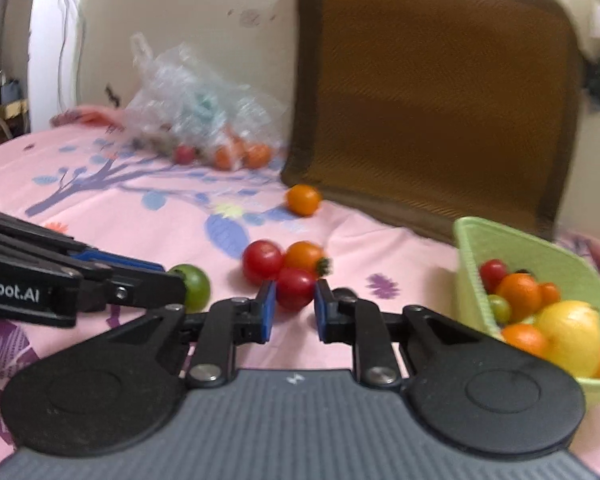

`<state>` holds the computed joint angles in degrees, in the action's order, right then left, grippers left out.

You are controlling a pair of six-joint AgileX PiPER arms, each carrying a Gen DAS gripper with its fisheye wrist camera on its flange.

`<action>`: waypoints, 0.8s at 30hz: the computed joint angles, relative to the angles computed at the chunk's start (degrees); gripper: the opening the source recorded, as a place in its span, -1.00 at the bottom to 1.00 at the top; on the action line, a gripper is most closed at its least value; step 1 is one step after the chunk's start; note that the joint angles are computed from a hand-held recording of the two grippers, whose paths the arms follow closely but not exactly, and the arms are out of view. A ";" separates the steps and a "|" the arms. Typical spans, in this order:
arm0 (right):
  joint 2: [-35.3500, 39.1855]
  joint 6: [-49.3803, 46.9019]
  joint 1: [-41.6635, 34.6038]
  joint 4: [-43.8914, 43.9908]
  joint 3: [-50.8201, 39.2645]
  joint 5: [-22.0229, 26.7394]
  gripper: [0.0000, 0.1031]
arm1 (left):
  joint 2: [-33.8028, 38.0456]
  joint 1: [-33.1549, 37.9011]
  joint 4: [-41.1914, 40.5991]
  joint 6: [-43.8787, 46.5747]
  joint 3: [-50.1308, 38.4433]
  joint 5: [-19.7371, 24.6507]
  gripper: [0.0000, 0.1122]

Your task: Organize fruits

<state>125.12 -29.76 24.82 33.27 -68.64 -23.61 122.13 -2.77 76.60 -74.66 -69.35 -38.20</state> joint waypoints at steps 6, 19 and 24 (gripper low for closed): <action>-8.16 13.35 -2.30 -9.81 15.27 -14.03 -0.55 | 0.24 -4.73 3.62 -5.90 -4.16 -2.88 -0.64; -8.83 29.38 -19.90 -26.35 17.74 -15.51 -0.54 | 8.15 -19.73 15.39 -28.86 -24.92 8.40 -0.59; -7.76 37.45 -22.15 -30.38 20.44 -21.37 -0.16 | 9.85 -23.13 18.67 -34.63 -27.86 15.63 -0.32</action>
<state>117.36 7.69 2.67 2.89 -48.20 -44.99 131.98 -25.90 95.27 -109.29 -97.21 -22.57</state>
